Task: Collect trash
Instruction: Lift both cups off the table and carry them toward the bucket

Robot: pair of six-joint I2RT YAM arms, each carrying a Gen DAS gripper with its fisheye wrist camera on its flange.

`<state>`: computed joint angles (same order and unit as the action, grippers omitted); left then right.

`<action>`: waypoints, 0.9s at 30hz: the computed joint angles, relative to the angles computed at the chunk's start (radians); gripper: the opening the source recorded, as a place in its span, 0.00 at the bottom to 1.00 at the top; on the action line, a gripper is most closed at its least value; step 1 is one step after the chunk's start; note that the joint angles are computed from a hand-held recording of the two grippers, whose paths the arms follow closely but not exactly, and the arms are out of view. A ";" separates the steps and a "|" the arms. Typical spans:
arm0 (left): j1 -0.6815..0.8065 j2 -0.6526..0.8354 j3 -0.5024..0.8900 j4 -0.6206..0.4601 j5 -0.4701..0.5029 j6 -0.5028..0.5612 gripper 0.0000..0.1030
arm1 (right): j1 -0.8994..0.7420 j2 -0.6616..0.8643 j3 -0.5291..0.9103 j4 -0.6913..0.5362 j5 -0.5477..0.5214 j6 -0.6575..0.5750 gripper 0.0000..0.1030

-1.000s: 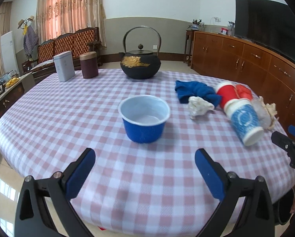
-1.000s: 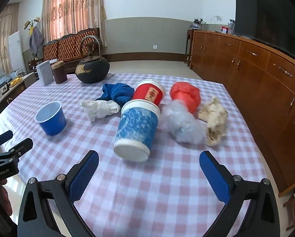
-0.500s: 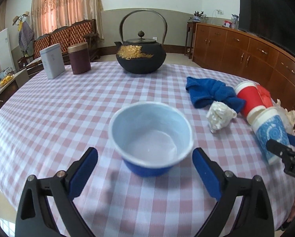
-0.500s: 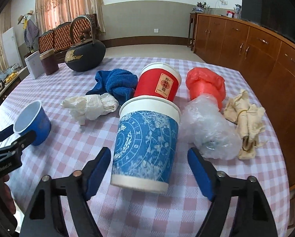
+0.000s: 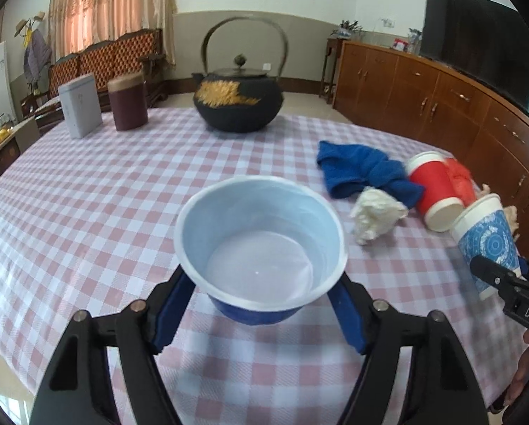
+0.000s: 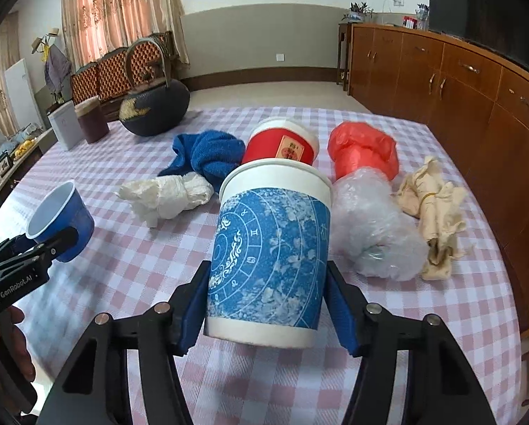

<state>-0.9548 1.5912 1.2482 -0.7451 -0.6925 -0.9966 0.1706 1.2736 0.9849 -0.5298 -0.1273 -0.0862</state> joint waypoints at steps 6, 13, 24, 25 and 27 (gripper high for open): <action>-0.081 0.021 0.084 -0.073 -0.039 -0.019 0.72 | -0.070 -0.127 -0.018 -0.051 -0.052 -0.030 0.60; -0.186 0.083 0.215 -0.170 -0.094 -0.059 0.72 | -0.268 -0.260 -0.009 -0.158 -0.165 -0.117 0.60; -0.300 0.251 0.497 -0.252 -0.140 -0.023 0.72 | -0.730 -0.329 0.054 -0.356 -0.430 -0.370 0.60; -0.308 0.267 0.524 -0.257 -0.141 -0.018 0.72 | -0.774 -0.324 0.063 -0.375 -0.456 -0.399 0.60; -0.323 0.307 0.587 -0.270 -0.145 -0.001 0.72 | -0.847 -0.314 0.081 -0.404 -0.496 -0.447 0.60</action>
